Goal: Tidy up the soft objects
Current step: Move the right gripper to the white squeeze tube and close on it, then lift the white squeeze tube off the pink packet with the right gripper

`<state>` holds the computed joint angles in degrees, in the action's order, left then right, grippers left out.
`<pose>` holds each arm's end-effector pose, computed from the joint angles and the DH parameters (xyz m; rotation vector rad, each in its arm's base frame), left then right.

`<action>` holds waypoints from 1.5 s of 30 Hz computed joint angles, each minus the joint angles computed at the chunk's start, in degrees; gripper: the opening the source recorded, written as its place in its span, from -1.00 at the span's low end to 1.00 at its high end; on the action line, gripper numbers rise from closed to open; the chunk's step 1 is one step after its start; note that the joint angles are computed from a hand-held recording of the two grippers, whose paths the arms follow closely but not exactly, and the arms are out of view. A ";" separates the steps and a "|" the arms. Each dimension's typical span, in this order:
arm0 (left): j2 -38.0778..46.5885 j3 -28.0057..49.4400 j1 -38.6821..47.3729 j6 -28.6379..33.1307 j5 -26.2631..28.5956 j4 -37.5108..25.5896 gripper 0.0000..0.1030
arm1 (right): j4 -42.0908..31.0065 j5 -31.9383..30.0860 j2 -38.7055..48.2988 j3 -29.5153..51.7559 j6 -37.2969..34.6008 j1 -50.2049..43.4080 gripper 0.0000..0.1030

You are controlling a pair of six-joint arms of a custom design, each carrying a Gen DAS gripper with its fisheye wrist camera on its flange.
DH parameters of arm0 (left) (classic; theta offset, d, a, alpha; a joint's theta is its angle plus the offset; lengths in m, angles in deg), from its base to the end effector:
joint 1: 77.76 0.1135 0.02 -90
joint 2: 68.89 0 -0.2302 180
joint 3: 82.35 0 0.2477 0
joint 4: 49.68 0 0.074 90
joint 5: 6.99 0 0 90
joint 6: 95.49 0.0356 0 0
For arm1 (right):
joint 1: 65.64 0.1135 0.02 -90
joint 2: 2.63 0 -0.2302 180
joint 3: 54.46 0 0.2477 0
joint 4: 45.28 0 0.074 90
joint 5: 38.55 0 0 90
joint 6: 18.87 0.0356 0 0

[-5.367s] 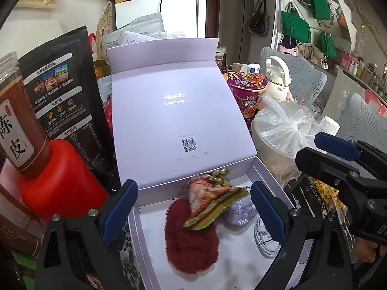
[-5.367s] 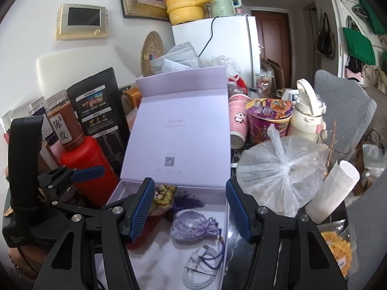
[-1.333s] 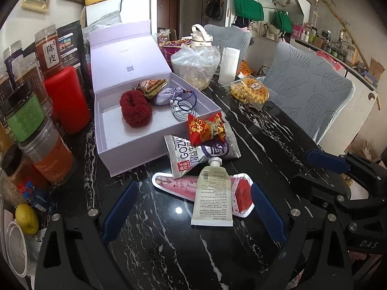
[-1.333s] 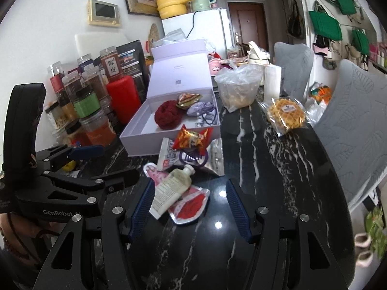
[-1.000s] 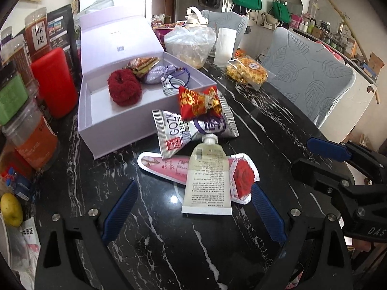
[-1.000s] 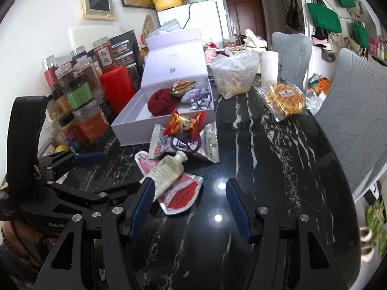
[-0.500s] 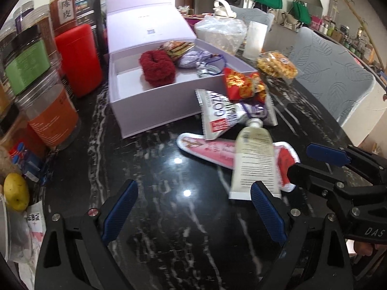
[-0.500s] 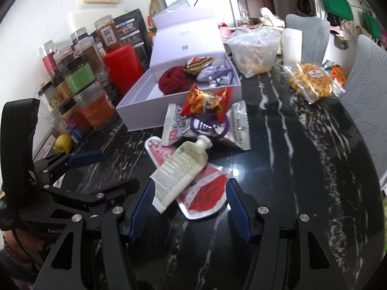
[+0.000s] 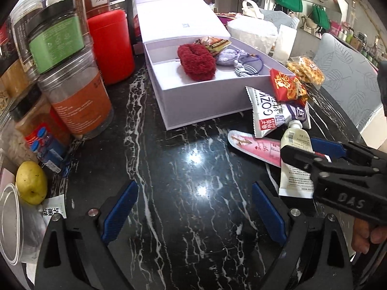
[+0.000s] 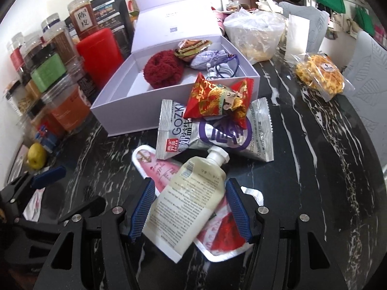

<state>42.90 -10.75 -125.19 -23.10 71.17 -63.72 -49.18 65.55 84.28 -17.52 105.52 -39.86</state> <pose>0.2478 -0.2589 0.0791 0.5624 2.4372 -0.2151 0.2117 0.0926 0.0660 0.2852 2.4596 0.1398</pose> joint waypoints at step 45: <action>-6.52 -5.51 1.75 -2.74 -0.57 0.89 0.86 | -2.95 6.80 3.47 2.32 7.08 7.87 0.59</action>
<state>36.38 -16.27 -123.45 -25.84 70.60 -62.84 -52.13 72.35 87.75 -15.20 112.60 -31.99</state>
